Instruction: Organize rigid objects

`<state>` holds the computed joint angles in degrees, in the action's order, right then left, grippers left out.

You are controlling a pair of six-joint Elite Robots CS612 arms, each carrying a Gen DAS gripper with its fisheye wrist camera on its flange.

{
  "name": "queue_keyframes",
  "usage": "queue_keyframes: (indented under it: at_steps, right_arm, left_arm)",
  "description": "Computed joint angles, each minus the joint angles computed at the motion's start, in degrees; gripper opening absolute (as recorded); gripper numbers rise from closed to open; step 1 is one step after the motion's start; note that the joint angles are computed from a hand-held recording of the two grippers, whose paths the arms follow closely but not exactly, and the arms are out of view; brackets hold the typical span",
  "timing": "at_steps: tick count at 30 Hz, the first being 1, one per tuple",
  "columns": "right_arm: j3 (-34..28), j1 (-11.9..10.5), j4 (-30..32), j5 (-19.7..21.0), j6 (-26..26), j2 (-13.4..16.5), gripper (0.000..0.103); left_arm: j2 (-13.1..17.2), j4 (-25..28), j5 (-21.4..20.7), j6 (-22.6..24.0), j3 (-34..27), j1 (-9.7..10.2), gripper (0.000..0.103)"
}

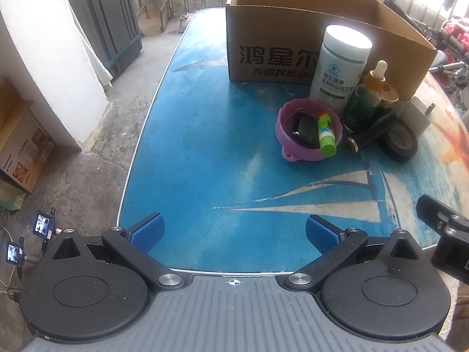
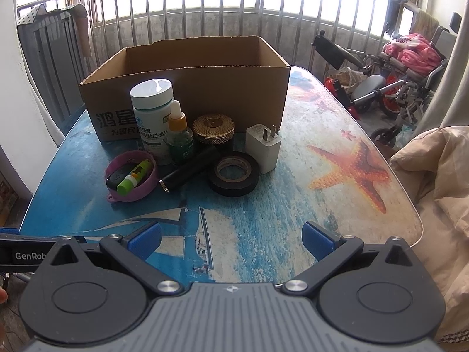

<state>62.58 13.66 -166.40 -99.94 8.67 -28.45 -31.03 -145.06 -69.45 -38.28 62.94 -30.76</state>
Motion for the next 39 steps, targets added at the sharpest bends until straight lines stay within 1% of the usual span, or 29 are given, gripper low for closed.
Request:
queue_keyframes:
  at_steps: [39]
  right_arm:
    - [-0.26,-0.01,0.26,-0.05,0.11,0.13,0.103]
  left_arm:
    - [0.08,-0.39,-0.60,1.37,0.07,-0.01,0.103]
